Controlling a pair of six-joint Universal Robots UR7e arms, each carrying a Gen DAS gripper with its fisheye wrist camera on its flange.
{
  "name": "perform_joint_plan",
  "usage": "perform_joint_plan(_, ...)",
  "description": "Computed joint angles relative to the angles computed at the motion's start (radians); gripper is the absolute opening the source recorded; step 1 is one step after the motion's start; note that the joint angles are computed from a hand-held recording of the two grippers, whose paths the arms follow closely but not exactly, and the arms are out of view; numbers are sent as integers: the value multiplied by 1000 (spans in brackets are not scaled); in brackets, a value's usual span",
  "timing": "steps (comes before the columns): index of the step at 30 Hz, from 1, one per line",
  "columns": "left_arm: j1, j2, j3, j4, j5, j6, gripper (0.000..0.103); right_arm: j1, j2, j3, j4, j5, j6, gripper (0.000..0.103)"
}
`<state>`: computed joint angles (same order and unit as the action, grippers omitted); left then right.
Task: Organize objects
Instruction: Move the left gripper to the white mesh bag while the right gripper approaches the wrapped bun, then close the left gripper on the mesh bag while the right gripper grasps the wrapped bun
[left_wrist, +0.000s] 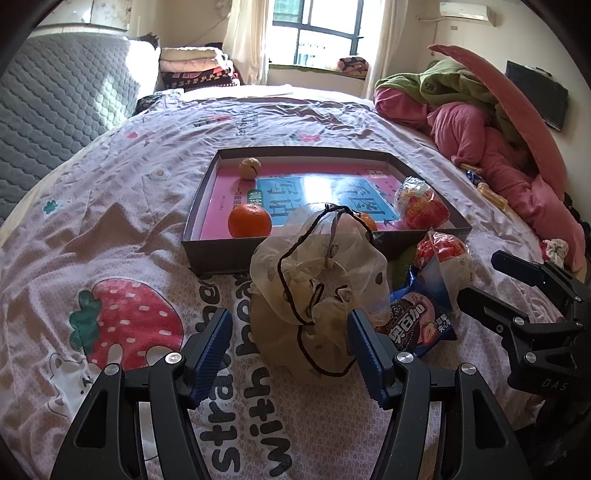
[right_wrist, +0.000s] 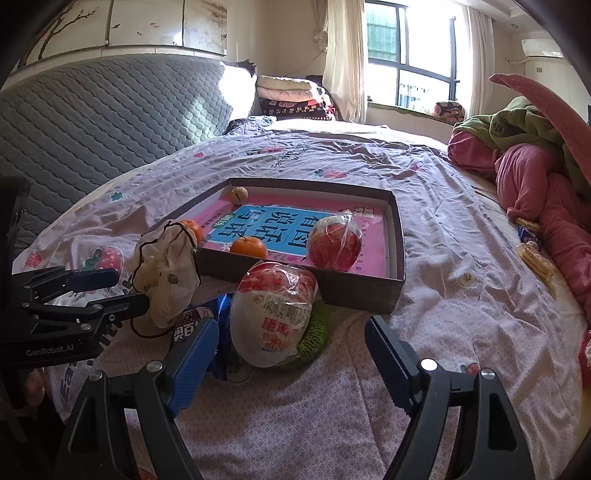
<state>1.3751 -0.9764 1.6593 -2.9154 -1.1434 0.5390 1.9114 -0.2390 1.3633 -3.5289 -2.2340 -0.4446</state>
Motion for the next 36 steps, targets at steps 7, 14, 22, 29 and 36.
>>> perform_joint_plan(7, 2, 22, -31, 14, 11, -34, 66, -3, 20, -41, 28, -18, 32, 81)
perform_joint_plan(14, 4, 61, -71, 12, 40, -68, 66, -6, 33, -72, 55, -25, 60, 81)
perform_joint_plan(22, 7, 98, -115, 26, 60, -117, 66, -9, 48, -108, 98, -26, 96, 80)
perform_joint_plan(29, 6, 118, -135, 35, 65, -149, 66, -12, 60, -139, 167, -46, 130, 59)
perform_joint_plan(36, 2, 128, -136, 18, 70, -138, 65, -10, 52, -123, 104, -29, 108, 53)
